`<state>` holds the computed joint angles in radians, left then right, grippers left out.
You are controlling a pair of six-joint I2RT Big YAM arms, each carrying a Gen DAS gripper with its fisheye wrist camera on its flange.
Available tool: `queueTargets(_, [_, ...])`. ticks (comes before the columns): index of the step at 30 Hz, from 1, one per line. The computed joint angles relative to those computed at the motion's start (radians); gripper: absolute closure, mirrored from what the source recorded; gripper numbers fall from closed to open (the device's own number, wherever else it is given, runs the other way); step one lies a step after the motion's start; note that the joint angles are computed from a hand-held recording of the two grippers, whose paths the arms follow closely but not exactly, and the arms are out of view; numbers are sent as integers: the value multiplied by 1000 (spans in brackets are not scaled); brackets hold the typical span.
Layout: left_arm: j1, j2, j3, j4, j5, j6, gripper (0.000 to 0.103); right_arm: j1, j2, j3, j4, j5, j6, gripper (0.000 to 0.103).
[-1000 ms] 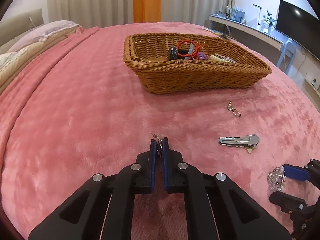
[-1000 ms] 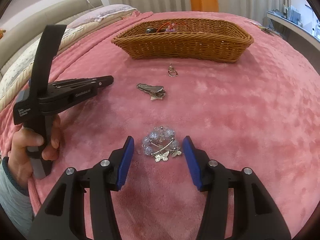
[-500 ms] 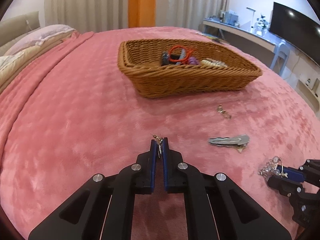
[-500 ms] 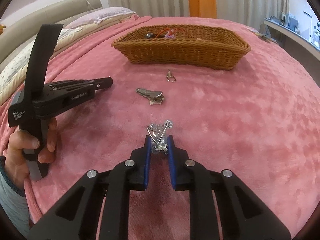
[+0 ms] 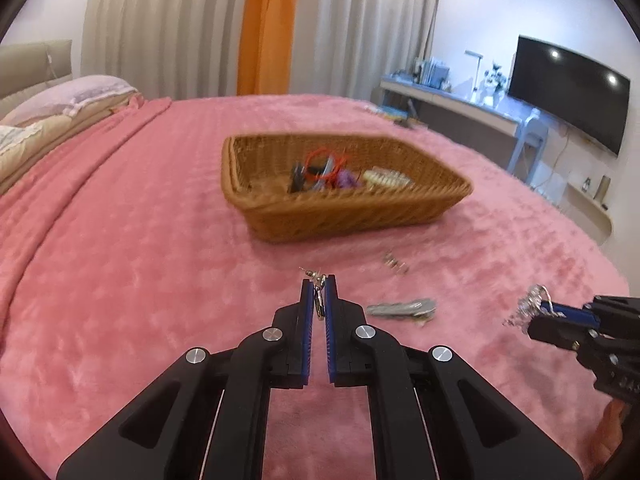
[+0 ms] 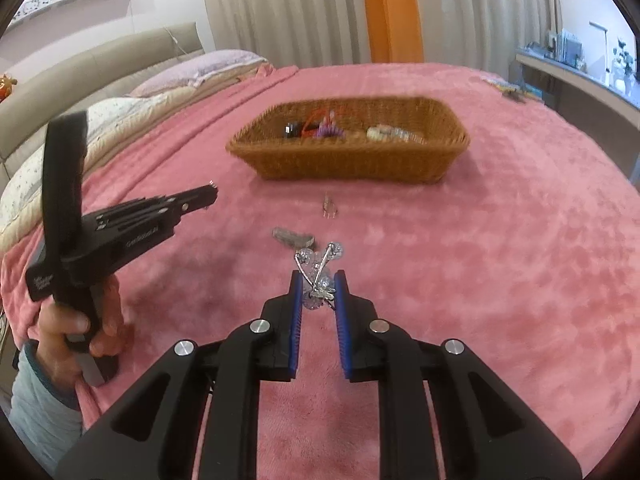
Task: Organize jewelry
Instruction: 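Carry both into the basket and open both tools to release them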
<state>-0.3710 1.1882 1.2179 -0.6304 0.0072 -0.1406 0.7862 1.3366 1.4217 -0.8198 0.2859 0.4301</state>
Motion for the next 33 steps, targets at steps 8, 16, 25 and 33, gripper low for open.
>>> queueTargets(8, [-60,-41,130,-69,-71,15,99,-10,10,175,-19,78,-125,90])
queueTargets(16, [-56,99,356,-97,-77,29,100,-138,161,423,-51,-37,-167,90])
queueTargets(25, [-11,311,444,-35,-30,-45,100,-261,419,630,-126,-208,-118,90])
queueTargets(33, [7,390,436,-4,-18,-50,100,-298,521,658,-125,-278,-86,90])
